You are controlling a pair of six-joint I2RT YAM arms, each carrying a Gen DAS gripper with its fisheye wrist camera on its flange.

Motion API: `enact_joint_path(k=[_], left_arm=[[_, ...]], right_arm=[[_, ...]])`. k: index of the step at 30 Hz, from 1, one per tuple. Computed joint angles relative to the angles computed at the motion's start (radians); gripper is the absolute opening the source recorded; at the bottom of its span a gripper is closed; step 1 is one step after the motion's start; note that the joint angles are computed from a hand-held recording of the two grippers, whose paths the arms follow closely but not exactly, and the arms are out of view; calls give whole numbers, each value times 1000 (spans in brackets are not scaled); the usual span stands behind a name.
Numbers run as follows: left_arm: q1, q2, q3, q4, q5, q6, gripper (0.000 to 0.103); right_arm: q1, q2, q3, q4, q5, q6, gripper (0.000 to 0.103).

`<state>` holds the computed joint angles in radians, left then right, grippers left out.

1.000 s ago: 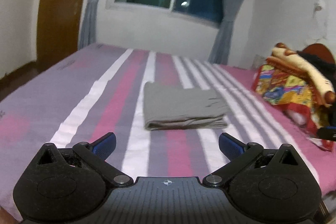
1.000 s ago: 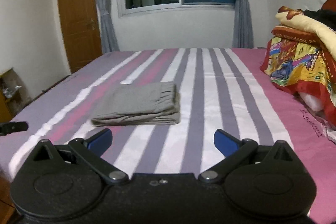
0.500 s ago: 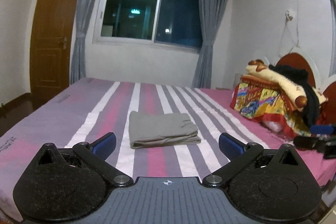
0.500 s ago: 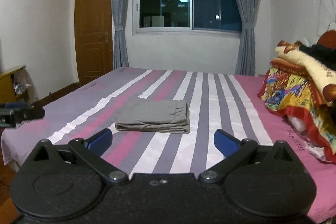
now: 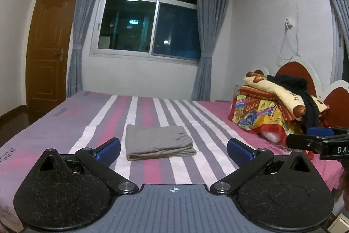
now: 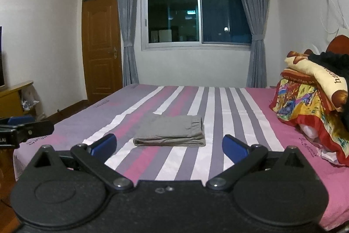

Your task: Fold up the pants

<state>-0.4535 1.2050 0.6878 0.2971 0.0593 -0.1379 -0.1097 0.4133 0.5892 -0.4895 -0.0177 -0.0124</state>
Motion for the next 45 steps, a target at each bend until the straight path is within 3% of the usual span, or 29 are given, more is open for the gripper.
enact_joint_path(k=[16,28,36,45], left_arm=[[-20,-1,-8,3,-3,11,103],[-21,1,-4,3,-7,8,103],[-18,3,-5,3,-3,9,103],[-18,3,-6,6,-4,11,103]], right_arm=[[7,-53,-22,-18,12,15,103],[57,-76,-21,-32,67,31,103],[149,-93,-13,-51,164,53,103],[160,-94,-3,-62,176,60,103]])
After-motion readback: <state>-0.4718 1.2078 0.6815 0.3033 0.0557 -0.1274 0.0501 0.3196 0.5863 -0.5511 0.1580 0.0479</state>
